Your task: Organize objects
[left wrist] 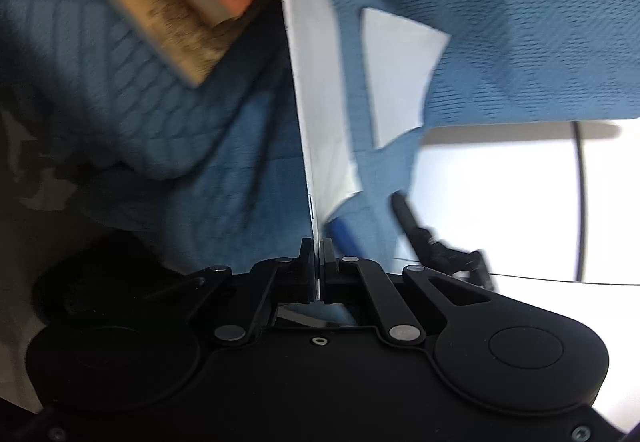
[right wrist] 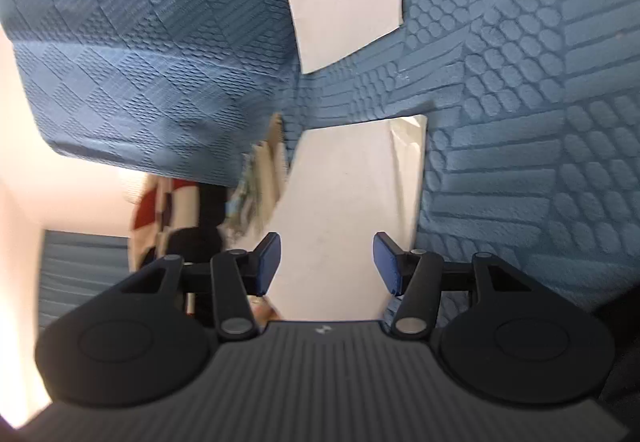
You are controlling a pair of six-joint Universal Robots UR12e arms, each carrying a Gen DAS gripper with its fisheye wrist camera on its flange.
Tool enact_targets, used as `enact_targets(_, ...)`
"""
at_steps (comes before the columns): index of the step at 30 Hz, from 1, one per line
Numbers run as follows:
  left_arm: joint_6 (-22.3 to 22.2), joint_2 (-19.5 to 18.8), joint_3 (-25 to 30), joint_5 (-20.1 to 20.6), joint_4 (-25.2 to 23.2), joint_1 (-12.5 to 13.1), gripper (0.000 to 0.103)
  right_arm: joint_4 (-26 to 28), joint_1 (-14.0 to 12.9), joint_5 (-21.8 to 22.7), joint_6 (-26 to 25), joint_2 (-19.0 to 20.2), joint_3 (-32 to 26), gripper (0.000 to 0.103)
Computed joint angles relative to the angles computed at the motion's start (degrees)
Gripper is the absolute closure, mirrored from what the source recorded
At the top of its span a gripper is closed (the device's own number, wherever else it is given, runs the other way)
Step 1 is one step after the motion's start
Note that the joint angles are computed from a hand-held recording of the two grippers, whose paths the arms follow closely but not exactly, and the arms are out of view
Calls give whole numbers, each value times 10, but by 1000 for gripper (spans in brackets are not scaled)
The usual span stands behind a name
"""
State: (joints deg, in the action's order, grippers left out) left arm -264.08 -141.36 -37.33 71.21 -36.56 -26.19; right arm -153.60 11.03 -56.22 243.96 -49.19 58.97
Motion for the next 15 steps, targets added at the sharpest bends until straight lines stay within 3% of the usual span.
enact_targets(3, -5, 9, -13, 6, 30, 2, 102, -3, 3, -5, 23, -9, 8, 46)
enact_targets(5, -16, 13, -24, 2, 57, 5, 102, 4, 6, -13, 36, -17, 13, 40)
enact_targets(7, -18, 17, -31, 1, 74, 7, 102, 7, 10, -26, 53, -25, 18, 28)
enact_targets(9, -23, 23, -41, -3, 94, 9, 102, 2, 13, -28, 54, -29, 21, 23)
enact_targets(13, -25, 25, -44, -11, 121, 14, 102, 23, 21, -28, 67, -26, 6, 23)
enact_targets(15, -19, 32, -54, -5, 123, 14, 102, 7, 24, -15, 87, -17, 1, 22)
